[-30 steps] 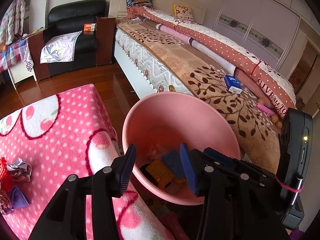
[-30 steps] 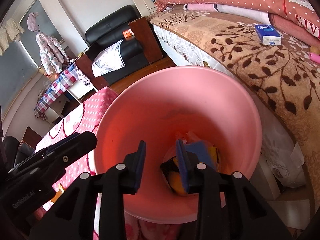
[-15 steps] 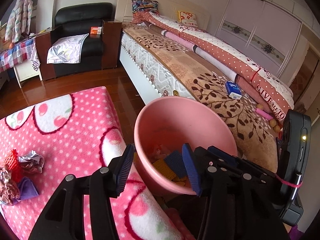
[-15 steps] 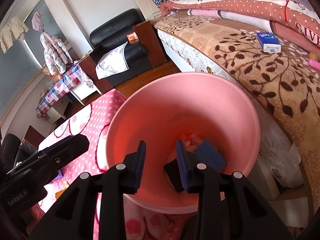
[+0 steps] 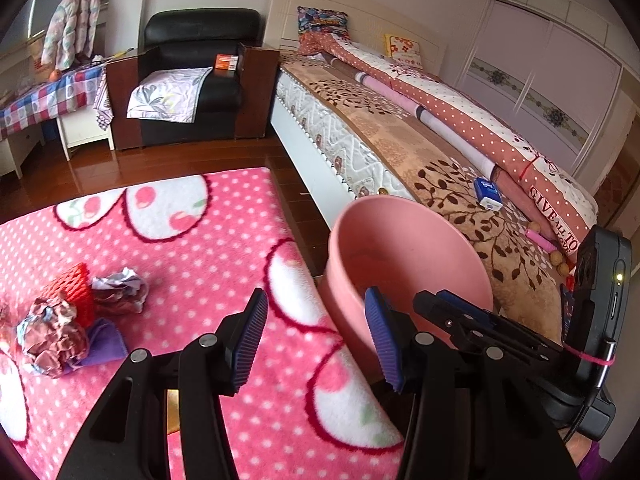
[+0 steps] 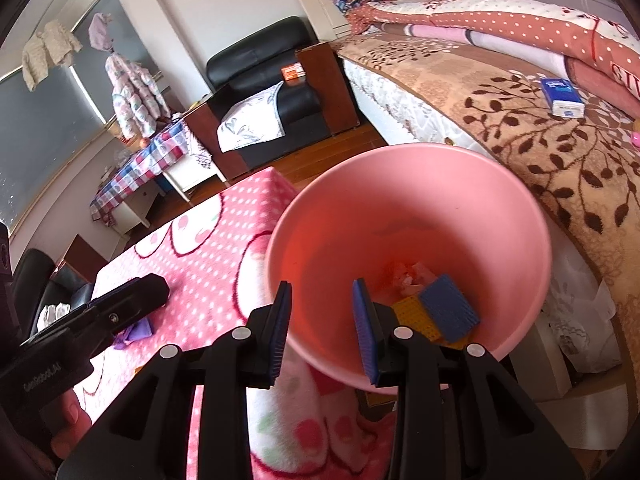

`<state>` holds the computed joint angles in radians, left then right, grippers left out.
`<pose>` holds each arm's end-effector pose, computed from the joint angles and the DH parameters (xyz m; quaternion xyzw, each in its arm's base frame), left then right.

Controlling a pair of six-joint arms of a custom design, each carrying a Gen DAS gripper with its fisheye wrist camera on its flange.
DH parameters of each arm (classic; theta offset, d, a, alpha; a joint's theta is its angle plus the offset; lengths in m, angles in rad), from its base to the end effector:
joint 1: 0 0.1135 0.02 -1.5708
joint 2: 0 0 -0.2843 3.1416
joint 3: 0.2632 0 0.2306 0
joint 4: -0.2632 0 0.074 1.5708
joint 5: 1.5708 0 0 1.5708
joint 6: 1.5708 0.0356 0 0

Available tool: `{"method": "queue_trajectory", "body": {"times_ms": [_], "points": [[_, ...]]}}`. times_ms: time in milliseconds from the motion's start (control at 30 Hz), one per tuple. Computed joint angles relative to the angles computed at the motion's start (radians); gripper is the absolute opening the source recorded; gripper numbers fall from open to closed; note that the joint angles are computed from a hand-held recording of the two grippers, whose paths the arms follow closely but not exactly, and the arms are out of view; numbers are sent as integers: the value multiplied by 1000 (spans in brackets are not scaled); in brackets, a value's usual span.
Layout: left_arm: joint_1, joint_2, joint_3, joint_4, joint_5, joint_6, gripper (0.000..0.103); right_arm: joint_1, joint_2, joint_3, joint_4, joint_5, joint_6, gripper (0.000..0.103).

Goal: Collect trash
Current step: 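Move both open grippers back over the table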

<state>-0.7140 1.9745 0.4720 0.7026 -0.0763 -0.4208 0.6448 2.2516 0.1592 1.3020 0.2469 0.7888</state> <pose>0.2157 -0.1833 0.0784 0.1211 0.9181 -0.1721 0.3358 0.1782 0.1231 0.0344 0.1127 0.9120 0.1621 0.3594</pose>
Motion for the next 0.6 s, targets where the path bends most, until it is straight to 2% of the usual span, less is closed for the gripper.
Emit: {"method": "queue_trajectory", "body": {"times_ms": [367,600], "points": [[100,-46,-175,120,8,1,50,140,-39,72,-126,36,17,32],[161,-46,-280,217,-14,10,50,207,-39,111,-151,47,29,32]]}}
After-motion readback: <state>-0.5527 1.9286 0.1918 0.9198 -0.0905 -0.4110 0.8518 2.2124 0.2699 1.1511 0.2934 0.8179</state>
